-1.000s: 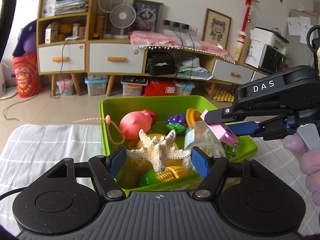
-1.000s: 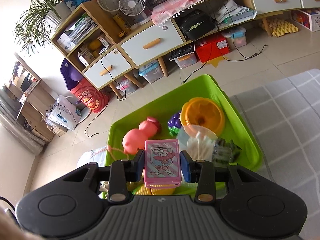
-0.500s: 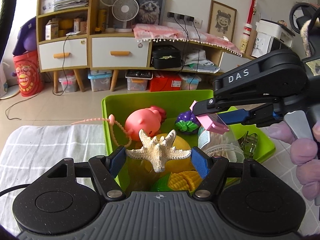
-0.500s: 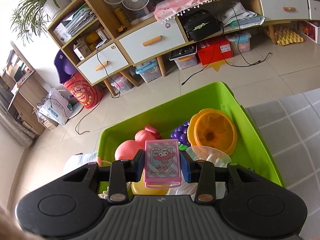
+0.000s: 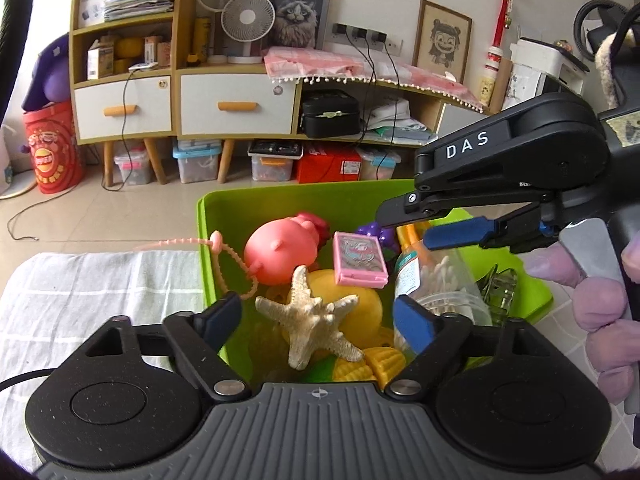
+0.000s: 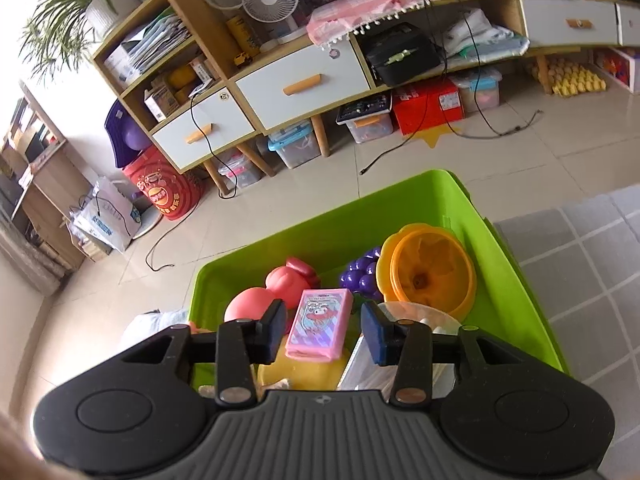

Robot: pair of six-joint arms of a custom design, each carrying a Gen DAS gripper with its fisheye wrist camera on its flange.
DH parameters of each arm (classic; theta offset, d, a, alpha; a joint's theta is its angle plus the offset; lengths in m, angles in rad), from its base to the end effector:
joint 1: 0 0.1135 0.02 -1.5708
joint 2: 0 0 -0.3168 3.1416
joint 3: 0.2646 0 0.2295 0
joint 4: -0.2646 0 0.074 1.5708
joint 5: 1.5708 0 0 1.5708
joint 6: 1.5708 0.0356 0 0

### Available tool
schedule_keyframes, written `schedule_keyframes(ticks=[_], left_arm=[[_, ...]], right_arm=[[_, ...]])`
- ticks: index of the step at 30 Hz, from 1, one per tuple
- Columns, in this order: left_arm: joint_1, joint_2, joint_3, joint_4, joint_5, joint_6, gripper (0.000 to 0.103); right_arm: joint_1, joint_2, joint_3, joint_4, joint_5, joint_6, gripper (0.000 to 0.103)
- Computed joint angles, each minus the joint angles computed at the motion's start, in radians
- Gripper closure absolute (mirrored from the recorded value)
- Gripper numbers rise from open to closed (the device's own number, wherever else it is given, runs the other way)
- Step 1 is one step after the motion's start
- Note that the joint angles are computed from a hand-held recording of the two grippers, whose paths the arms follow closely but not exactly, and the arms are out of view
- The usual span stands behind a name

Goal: Organize rigid objects
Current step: 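Open both tools to drop the starfish and card box into the bin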

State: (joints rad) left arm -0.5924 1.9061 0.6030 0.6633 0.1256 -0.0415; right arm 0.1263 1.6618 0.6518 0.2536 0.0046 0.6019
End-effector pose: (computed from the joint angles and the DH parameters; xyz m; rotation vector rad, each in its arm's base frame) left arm 0.2700 -0.1871 0.1496 0.6796 2.1435 -0.4862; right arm 0.2948 0.0373 0.1981 0.5570 2.2881 0.3566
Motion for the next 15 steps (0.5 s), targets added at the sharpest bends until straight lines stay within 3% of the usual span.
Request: schedule_keyframes(ticks=[15], left_arm=[[-0.012,-0.057,0.007,-0.067,-0.012,-0.029,0.009]], right_arm=[[-0.004,-0.056,0.005,-0.077,-0.006,0.006,0.068]])
